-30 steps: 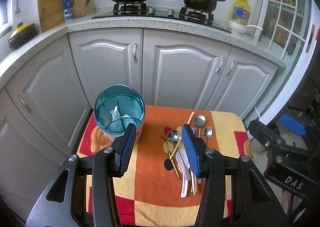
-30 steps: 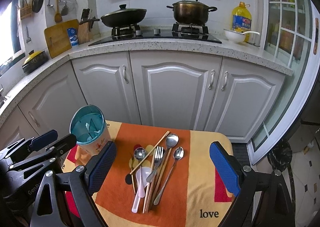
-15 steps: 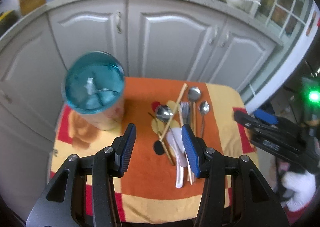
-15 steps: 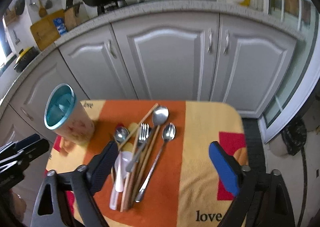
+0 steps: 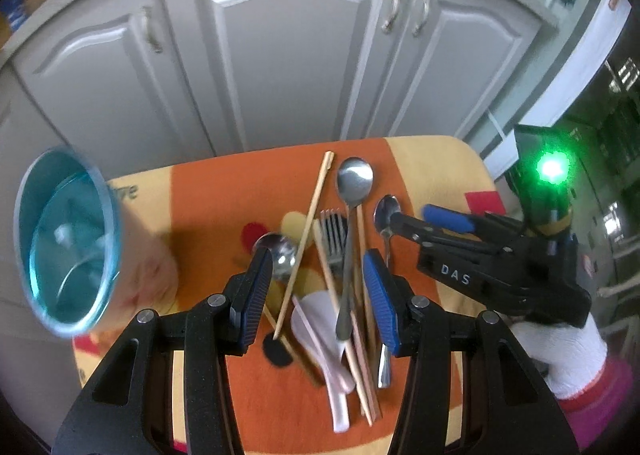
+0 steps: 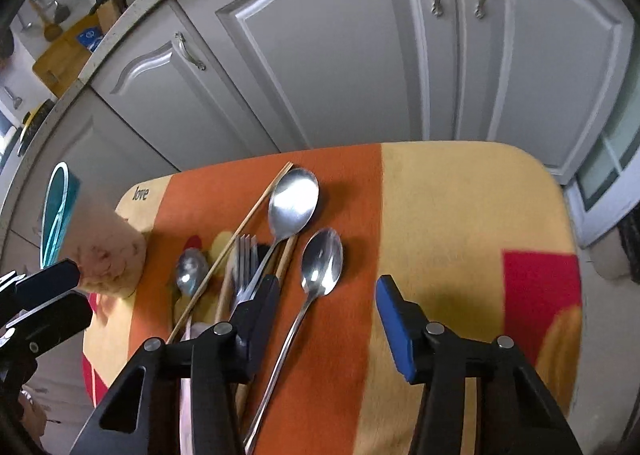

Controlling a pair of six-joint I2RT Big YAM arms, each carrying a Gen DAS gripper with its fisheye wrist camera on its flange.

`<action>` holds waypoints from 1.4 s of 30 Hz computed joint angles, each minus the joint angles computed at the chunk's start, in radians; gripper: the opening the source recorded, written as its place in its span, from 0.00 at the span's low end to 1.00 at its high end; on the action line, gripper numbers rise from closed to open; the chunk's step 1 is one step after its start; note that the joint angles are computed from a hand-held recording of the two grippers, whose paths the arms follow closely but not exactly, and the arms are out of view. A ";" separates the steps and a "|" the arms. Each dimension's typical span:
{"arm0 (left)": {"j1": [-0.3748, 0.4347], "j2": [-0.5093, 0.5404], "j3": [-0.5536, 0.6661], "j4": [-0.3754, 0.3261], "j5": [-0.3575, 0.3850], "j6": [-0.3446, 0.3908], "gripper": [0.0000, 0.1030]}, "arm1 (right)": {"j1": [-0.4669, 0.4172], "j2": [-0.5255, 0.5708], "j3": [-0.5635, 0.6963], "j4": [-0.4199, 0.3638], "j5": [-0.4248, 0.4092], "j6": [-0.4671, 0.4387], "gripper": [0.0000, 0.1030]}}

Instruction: Organize utensils

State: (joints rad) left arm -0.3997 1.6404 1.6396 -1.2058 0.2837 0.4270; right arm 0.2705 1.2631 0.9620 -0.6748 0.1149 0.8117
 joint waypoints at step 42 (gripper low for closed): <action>-0.137 0.374 0.351 -0.100 -0.195 -0.015 0.10 | -0.117 -0.037 -0.124 0.192 -0.263 -0.161 0.04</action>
